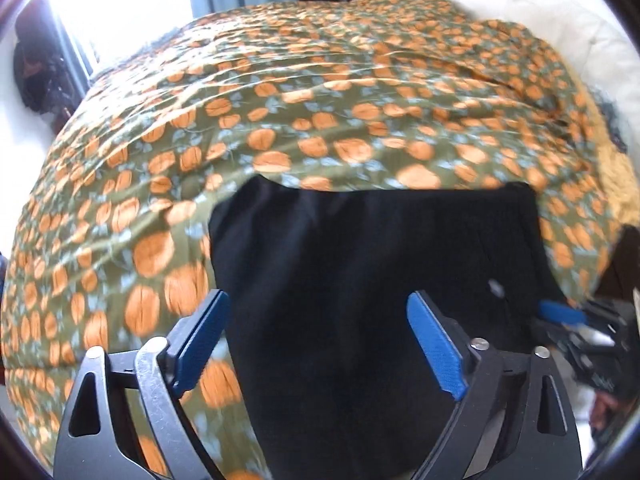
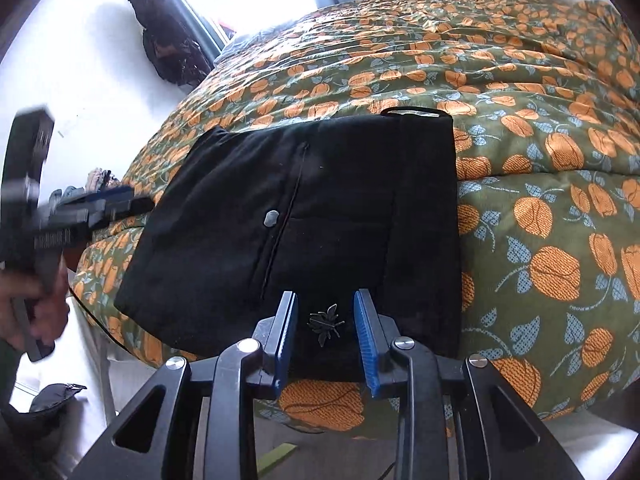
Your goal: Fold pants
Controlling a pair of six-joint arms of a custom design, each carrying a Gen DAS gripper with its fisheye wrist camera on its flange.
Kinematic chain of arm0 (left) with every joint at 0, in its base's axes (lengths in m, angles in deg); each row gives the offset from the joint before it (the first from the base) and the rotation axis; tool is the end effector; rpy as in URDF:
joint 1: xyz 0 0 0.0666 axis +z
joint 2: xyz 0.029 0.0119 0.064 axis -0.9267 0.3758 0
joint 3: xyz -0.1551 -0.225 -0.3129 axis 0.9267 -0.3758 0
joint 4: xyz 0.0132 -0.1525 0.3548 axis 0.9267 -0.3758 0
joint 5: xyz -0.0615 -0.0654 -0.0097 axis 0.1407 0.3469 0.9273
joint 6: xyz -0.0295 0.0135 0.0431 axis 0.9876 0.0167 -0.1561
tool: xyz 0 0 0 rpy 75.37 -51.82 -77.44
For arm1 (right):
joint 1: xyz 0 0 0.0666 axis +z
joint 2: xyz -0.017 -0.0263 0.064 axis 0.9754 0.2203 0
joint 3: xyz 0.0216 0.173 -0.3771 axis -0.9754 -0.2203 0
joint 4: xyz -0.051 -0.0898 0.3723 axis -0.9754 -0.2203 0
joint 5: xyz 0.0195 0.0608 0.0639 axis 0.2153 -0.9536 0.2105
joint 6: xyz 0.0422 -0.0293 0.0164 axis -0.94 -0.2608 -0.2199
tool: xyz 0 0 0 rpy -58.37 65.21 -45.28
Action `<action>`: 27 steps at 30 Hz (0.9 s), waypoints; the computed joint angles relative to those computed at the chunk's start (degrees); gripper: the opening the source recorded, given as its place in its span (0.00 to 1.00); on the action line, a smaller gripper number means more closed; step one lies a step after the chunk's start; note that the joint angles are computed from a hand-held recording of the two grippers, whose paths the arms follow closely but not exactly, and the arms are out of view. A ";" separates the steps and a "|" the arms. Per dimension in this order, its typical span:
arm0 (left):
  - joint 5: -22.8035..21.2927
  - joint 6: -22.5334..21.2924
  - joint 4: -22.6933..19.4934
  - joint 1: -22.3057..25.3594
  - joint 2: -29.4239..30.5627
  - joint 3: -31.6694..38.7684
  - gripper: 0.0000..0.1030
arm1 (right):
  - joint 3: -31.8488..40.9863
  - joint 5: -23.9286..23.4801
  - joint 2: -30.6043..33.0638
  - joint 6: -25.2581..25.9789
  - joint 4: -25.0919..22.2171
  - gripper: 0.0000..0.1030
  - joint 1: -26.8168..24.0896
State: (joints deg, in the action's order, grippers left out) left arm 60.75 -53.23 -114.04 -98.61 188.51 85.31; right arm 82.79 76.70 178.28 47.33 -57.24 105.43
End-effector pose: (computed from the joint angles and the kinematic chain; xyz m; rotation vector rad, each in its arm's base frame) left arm 0.6588 -0.3879 0.3581 0.5685 2.5407 -0.1147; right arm 0.5355 0.2864 0.3160 0.1183 2.5110 0.4683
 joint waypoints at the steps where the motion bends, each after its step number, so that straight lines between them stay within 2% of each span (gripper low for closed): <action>1: -1.17 0.41 -2.39 0.16 2.51 3.48 0.90 | -0.08 0.10 0.01 -0.16 0.11 0.30 0.01; 2: -2.33 1.21 -7.31 0.38 6.23 9.24 0.88 | -0.25 0.28 -0.14 -0.49 0.22 0.30 0.10; 3: -3.03 2.44 -11.59 0.62 9.21 13.81 0.81 | -0.57 0.39 -0.27 -0.87 0.67 0.30 0.16; 4: -1.92 3.60 -13.58 0.93 10.20 15.50 0.79 | -0.73 0.40 -0.41 -1.10 0.92 0.30 0.12; 6: -1.71 4.23 -10.86 0.97 7.62 11.24 0.80 | -1.43 0.15 -0.80 -1.65 1.87 0.30 0.05; 10: -4.80 2.29 -5.35 0.40 2.05 2.37 0.86 | -2.31 1.06 -1.71 -2.79 3.22 0.30 0.34; 12: -5.62 2.44 -5.01 0.40 1.49 1.81 0.87 | -1.83 1.32 -1.73 -2.85 2.65 0.32 0.52; 14: -5.59 3.01 -5.23 0.57 1.44 1.69 0.87 | -1.68 0.94 -1.97 -2.78 2.39 0.40 0.58; 17: -6.03 3.32 -5.44 0.75 1.43 1.64 0.87 | -0.93 1.38 -2.12 -2.09 1.14 0.48 1.02; 24: -6.22 3.38 -4.71 0.71 0.33 -0.31 0.87 | -1.25 2.16 -2.68 -1.96 1.01 0.51 1.50; 27: -4.46 2.89 -3.62 1.36 -1.42 -3.32 0.87 | -2.02 1.17 -3.61 -1.16 1.48 0.51 0.93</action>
